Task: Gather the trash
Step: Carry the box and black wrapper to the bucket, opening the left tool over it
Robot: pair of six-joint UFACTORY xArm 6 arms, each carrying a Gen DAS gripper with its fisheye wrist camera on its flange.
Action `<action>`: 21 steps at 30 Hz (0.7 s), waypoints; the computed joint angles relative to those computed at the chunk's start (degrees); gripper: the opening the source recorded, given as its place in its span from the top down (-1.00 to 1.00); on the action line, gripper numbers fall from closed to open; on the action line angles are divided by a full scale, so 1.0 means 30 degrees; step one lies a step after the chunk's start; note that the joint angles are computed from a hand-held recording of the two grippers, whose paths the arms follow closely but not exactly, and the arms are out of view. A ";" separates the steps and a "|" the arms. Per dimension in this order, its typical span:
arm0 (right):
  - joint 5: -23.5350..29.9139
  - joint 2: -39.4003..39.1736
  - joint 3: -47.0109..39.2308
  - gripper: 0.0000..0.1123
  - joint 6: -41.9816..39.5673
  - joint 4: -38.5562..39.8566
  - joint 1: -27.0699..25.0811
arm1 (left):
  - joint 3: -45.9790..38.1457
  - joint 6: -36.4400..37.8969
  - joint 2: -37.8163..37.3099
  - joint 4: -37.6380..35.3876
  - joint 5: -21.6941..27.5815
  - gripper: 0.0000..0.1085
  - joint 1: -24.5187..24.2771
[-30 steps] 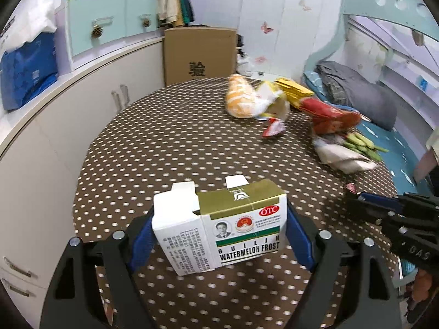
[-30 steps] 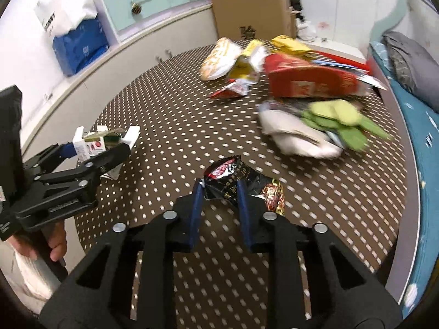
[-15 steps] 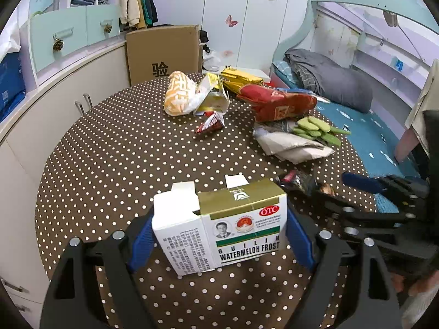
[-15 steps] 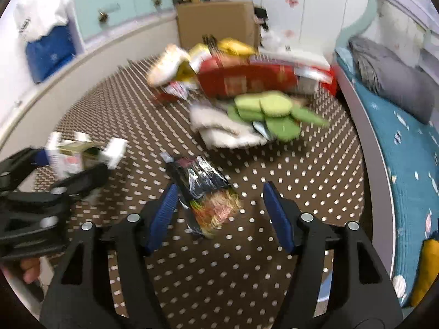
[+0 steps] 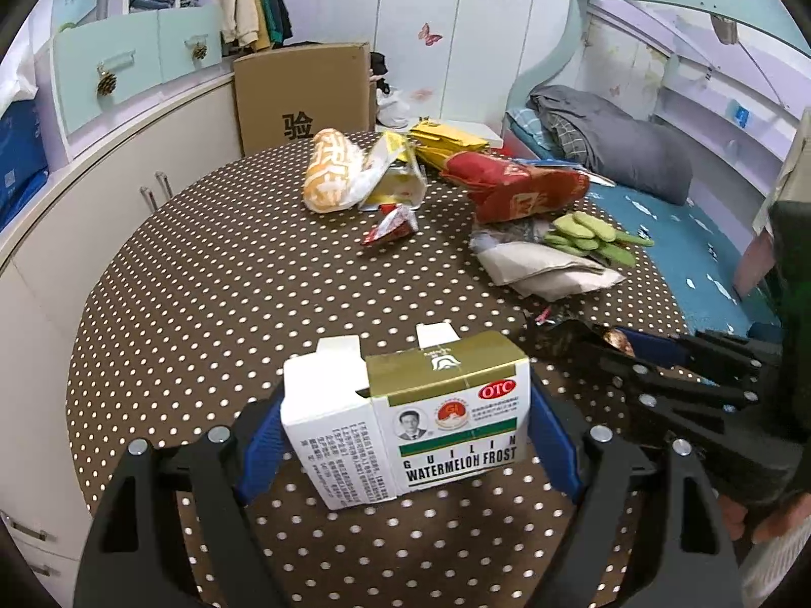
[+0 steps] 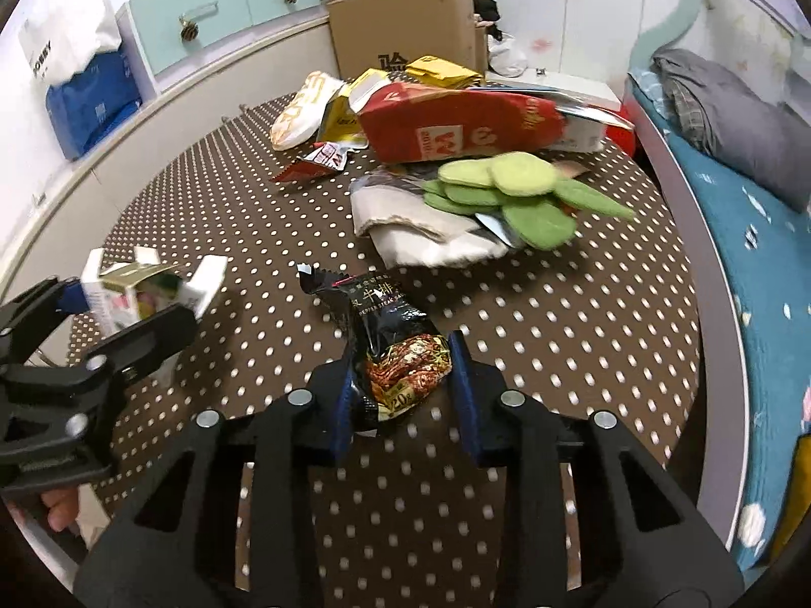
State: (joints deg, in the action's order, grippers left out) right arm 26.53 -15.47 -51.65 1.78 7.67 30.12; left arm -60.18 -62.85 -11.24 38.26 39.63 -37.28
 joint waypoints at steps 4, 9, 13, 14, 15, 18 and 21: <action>0.0016 -0.1644 0.1351 0.42 0.0611 0.0227 -0.0329 | -0.0517 0.0258 0.0458 0.0044 -0.0152 -0.49 -0.0373; 0.0026 -0.3557 0.2793 0.42 0.1089 0.0626 -0.1158 | -0.1563 0.0767 0.1475 -0.0075 -0.0257 -0.49 -0.1038; 0.0108 -0.5241 0.3996 0.42 0.1336 0.0631 -0.2139 | -0.2749 0.1346 0.2615 -0.0289 -0.0367 -0.49 -0.1680; 0.0134 -0.5454 0.4125 0.42 0.1383 0.0608 -0.2330 | -0.3030 0.1491 0.2870 -0.0340 -0.0368 -0.49 -0.1808; 0.0130 -0.5715 0.4323 0.42 0.1381 0.0633 -0.2565 | -0.3346 0.1637 0.3164 -0.0412 -0.0383 -0.49 -0.1959; 0.0280 -0.6717 0.5034 0.42 0.1380 0.0730 -0.3368 | -0.4475 0.2162 0.4208 -0.0755 -0.0412 -0.49 -0.2487; 0.0579 -0.7728 0.5742 0.42 0.1360 0.0788 -0.4336 | -0.5755 0.2591 0.5307 -0.0896 -0.0321 -0.49 -0.3064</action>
State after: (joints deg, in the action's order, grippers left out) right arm 28.27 -38.66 -34.43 5.86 10.03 17.11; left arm -77.44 -55.08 4.68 35.58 38.67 -46.47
